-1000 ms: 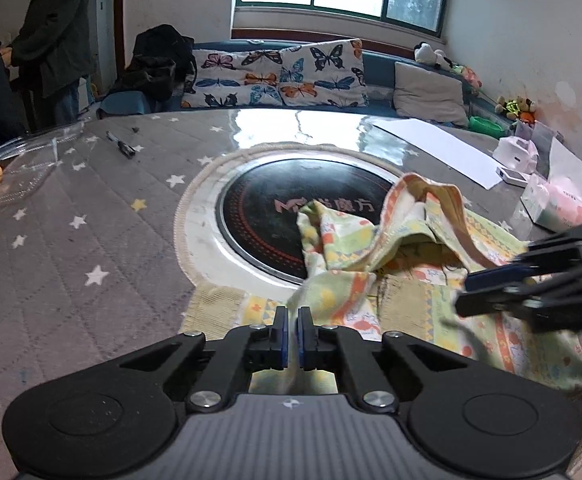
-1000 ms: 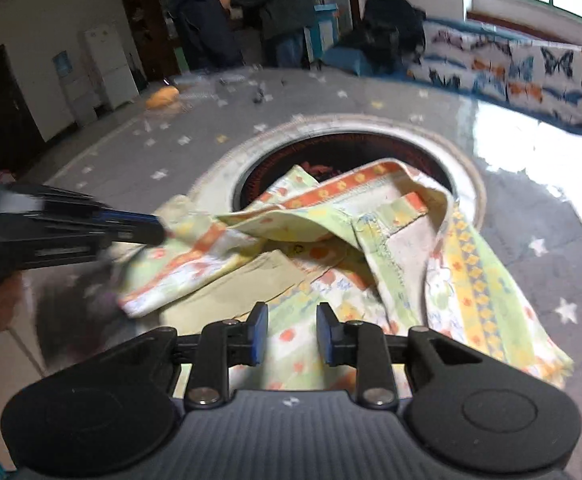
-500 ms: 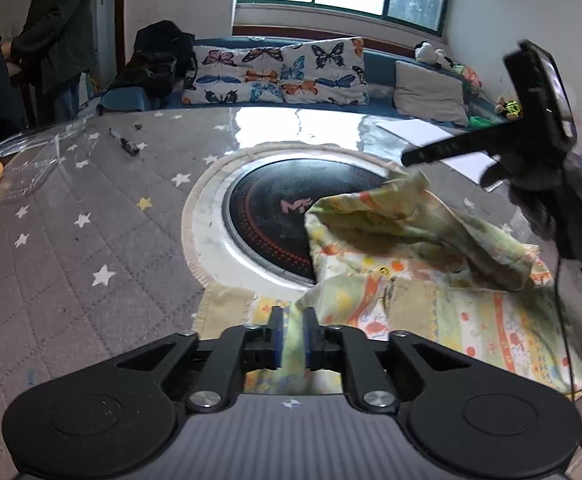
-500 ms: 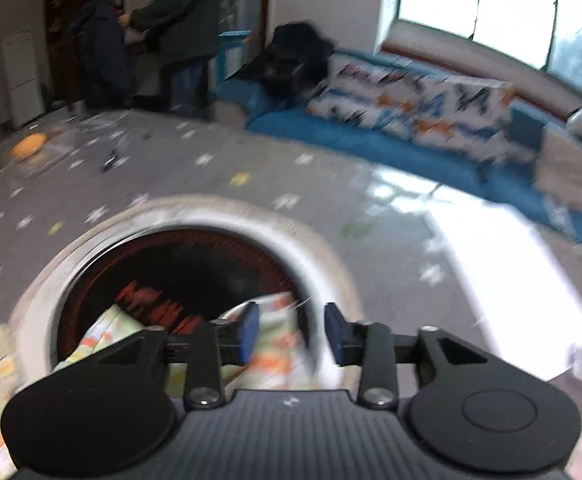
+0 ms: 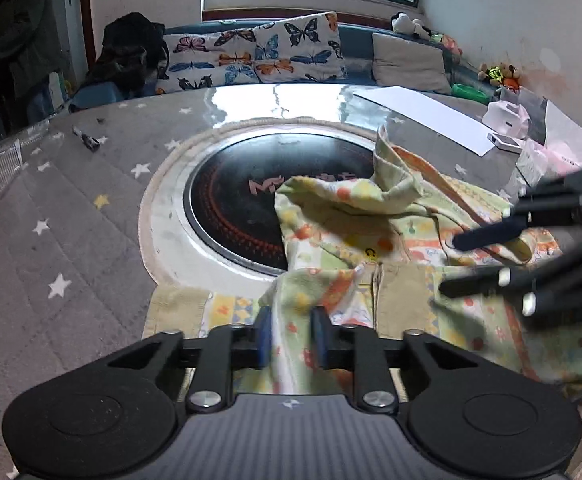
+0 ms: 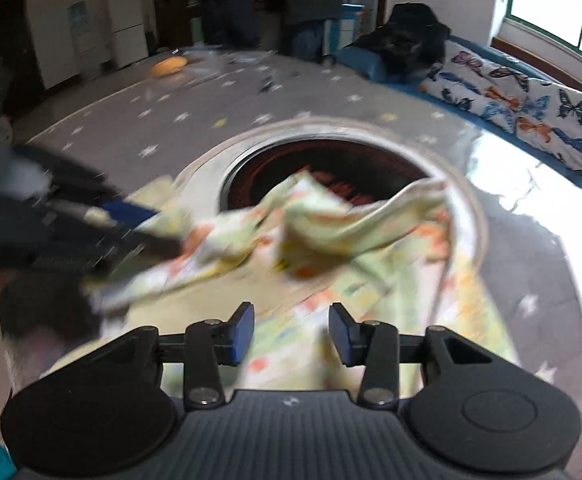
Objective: Fold clothes
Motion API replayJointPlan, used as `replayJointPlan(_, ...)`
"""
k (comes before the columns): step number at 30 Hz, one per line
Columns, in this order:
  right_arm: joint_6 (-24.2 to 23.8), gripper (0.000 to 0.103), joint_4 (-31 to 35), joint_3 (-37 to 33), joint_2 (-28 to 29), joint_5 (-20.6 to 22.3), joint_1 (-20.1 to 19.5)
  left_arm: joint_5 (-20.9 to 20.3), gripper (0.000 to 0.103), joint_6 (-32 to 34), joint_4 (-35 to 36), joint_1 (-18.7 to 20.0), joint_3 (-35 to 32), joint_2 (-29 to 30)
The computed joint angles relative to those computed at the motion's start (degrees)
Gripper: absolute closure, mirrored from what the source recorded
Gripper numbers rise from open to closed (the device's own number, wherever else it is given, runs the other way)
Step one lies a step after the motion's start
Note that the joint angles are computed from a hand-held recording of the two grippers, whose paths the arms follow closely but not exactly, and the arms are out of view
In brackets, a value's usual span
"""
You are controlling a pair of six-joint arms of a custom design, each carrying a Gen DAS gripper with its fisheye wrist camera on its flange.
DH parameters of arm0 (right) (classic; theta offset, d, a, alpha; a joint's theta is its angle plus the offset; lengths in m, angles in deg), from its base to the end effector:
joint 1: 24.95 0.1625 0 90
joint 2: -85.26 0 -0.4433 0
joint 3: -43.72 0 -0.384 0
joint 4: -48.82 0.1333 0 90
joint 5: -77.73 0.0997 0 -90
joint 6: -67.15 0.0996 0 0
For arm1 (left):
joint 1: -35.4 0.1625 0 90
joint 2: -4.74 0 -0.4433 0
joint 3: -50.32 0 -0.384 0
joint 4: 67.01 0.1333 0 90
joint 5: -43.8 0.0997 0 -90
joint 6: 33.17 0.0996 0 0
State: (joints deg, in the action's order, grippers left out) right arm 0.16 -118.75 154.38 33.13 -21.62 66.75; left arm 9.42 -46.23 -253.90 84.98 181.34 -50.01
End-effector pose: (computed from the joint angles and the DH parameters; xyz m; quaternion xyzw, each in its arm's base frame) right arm 0.1348 -0.5952 0.1245 0.5434 -0.8192 0.0954 0.1566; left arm -0.1343 -0.4900 0.1340 0.1247 0.8653 -0.3479 0.3387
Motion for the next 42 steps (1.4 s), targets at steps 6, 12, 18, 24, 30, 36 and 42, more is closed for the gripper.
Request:
replayJointPlan(6,-0.68,0.058,-1.37,0.18,1.75,1.54,-0.22,1.98,0.095,-0.34,-1.63,-1.39,2.03,-0.88)
replayJointPlan(12,1.82,0.097,5.8,-1.15,0.71,4.88,-1.37,3.65,0.096,-5.36,1.26,-2.61,4.89,-3.65)
replayJointPlan(18,1.96,0.101,4.11,2.98,-3.5,8.79,-2.82,5.14,0.096,-12.35,8.68,-4.84,7.29,-6.7)
replayJointPlan(24,3.89,0.101,1.63,7.2,-11.26,14.39,-5.47,5.8,0.095,-16.58,13.92,-6.32,8.44,-8.83)
replayJointPlan(30,7.04,0.101,-5.21,10.74,-21.05,17.73,-10.73,6.47,0.095,-18.16,14.82,-7.07,8.84,-8.28)
replayJointPlan(36,12.15,0.101,-13.96,13.51,-26.92,14.37,-16.91,7.07,0.093,-19.06,15.88,-7.22,8.88,-8.16)
replayJointPlan(42,13.8,0.1,-25.45,15.55,-27.13,7.79,-20.67,7.44,0.093,-20.69,19.33,-7.8,8.76,-9.06)
